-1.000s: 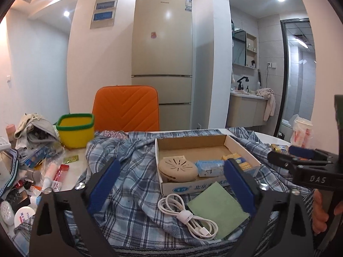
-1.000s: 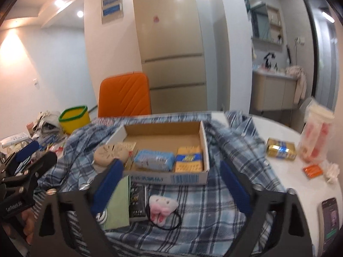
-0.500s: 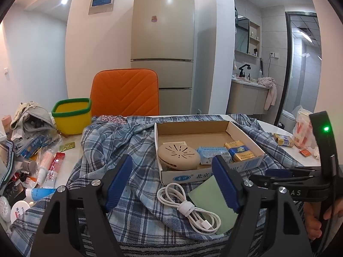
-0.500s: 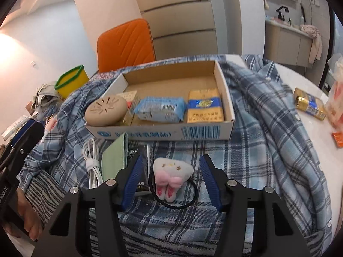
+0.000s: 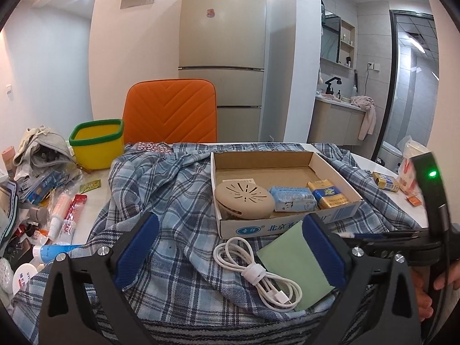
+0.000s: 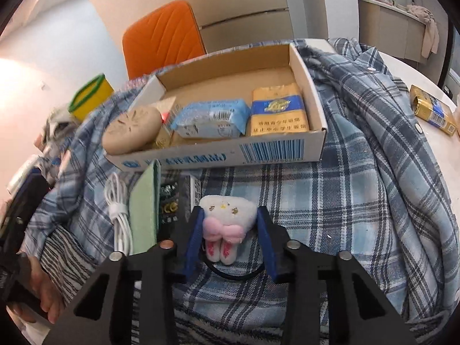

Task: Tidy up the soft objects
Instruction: 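Grasp the pink-and-white plush charm with the right tool, then grasp the coiled white cable with the left tool while the right tool holds the charm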

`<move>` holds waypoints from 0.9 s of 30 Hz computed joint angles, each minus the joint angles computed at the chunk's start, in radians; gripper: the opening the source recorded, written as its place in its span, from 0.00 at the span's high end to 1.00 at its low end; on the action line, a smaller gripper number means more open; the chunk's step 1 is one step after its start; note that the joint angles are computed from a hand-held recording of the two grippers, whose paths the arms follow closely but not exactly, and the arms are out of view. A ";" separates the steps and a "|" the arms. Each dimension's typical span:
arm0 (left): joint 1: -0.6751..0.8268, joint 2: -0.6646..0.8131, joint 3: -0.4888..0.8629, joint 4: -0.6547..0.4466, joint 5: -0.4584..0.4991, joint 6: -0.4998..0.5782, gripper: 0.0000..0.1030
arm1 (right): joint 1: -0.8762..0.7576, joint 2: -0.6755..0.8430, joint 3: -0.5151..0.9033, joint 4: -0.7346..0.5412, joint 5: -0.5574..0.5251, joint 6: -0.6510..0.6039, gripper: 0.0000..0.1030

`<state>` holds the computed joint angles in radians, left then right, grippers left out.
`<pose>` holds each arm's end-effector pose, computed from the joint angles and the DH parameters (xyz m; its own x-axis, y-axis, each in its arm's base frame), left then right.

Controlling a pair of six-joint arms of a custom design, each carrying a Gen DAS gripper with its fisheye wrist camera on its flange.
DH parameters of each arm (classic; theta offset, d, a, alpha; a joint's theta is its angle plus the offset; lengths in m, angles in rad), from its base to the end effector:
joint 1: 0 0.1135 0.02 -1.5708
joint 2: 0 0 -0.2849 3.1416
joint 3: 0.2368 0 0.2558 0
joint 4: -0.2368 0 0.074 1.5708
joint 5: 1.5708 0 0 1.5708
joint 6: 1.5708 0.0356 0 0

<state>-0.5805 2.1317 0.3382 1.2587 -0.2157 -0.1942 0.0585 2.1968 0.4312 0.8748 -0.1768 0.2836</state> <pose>0.2289 -0.1410 0.0435 -0.4918 0.0972 -0.8652 0.2923 0.9545 -0.0590 0.2654 0.0218 0.0040 -0.7922 0.2295 -0.5654 0.0560 0.9500 0.3072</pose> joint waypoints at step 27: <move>0.046 0.042 0.312 -0.672 0.236 0.025 0.76 | 0.116 -0.072 -0.174 0.290 0.192 -0.045 0.64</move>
